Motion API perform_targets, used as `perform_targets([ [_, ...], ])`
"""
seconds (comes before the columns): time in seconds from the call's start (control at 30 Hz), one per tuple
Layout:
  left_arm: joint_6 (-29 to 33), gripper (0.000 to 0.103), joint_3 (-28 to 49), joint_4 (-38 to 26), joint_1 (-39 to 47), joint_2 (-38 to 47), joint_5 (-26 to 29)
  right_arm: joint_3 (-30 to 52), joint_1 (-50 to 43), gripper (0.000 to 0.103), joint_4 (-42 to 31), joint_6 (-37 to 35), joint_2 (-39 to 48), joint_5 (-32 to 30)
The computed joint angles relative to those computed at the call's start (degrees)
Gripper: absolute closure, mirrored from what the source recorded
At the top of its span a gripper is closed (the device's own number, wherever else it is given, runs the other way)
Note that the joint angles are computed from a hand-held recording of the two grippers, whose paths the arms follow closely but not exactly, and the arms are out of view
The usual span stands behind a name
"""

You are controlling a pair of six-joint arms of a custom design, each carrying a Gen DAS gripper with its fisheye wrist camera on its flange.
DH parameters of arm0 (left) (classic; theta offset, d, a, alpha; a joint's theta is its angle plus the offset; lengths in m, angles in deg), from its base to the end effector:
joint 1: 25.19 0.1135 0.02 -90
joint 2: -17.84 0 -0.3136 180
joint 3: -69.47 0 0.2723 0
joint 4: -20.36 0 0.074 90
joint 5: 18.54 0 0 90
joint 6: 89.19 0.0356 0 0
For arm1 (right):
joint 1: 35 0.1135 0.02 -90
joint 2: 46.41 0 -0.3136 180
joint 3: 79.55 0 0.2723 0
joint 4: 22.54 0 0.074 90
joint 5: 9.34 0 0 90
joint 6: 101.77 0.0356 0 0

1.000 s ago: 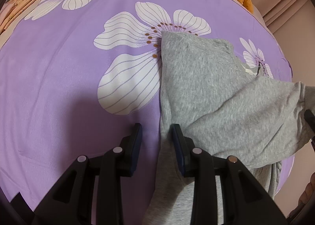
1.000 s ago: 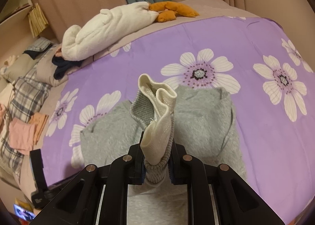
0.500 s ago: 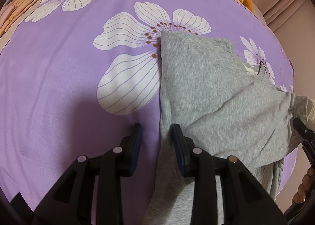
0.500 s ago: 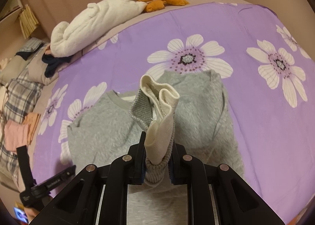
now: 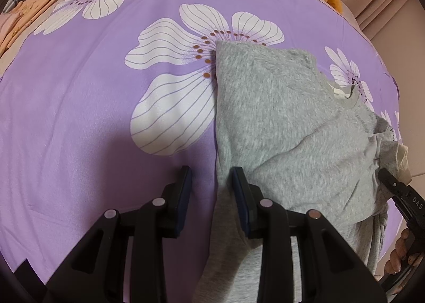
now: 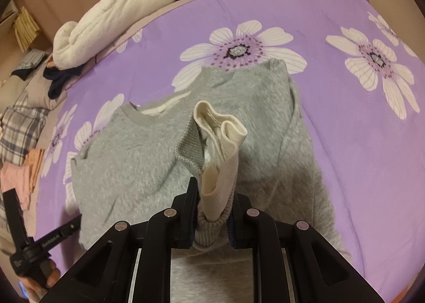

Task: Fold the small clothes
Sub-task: 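Carry the raised cuff with the right gripper over the shirt front, then lower the cuff onto the shirt front with the right gripper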

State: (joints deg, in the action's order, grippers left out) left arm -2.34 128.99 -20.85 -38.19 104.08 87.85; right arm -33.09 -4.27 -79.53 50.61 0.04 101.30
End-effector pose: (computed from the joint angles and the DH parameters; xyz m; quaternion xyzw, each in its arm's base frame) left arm 0.2738 -0.0735 0.2038 0.1106 0.9656 -0.1651 0.1679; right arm 0.1222 0.0581 0.2509 0.3062 0.8936 0.0849 0.3170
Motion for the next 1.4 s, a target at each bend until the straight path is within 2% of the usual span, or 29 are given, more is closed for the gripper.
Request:
perform_targets([
  [0.2, -0.43, 0.069, -0.33, 0.63, -0.9, -0.32, -1.17, -0.9, -0.98, 0.085, 0.01, -0.1, -0.41, -1.0],
  [0.4, -0.57, 0.069, -0.62, 1.09, -0.64, -0.39, -0.83, -1.91, -2.36, 0.085, -0.38, 0.5, -4.35, -3.35],
  [0.77, -0.42, 0.069, -0.66, 1.18, -0.56, -0.36, -0.78, 0.52, 1.43, 0.085, -3.33, 1.54, -6.7, -0.49],
  [0.97, -0.52, 0.069, -0.7, 1.16, -0.73, -0.53, -1.07, -0.77, -2.36, 0.085, -1.75, -0.54, -8.59, -4.7],
  [1.1, -0.67, 0.069, -0.63, 1.05, -0.72, -0.5, -1.02, -1.66, -5.53, 0.08, -1.62, -2.21, -10.16, -7.7],
  [1.2, -0.66, 0.069, -0.69, 1.09, -0.83, -0.57, -1.1, -1.22, -5.3, 0.079, -3.3, -1.68, -9.74, -6.23],
  [1.4, -0.54, 0.069, -0.56, 1.06, -0.78, -0.38, -1.03, -2.71, -9.33, 0.08, -2.86, -4.0, -11.99, -9.1],
])
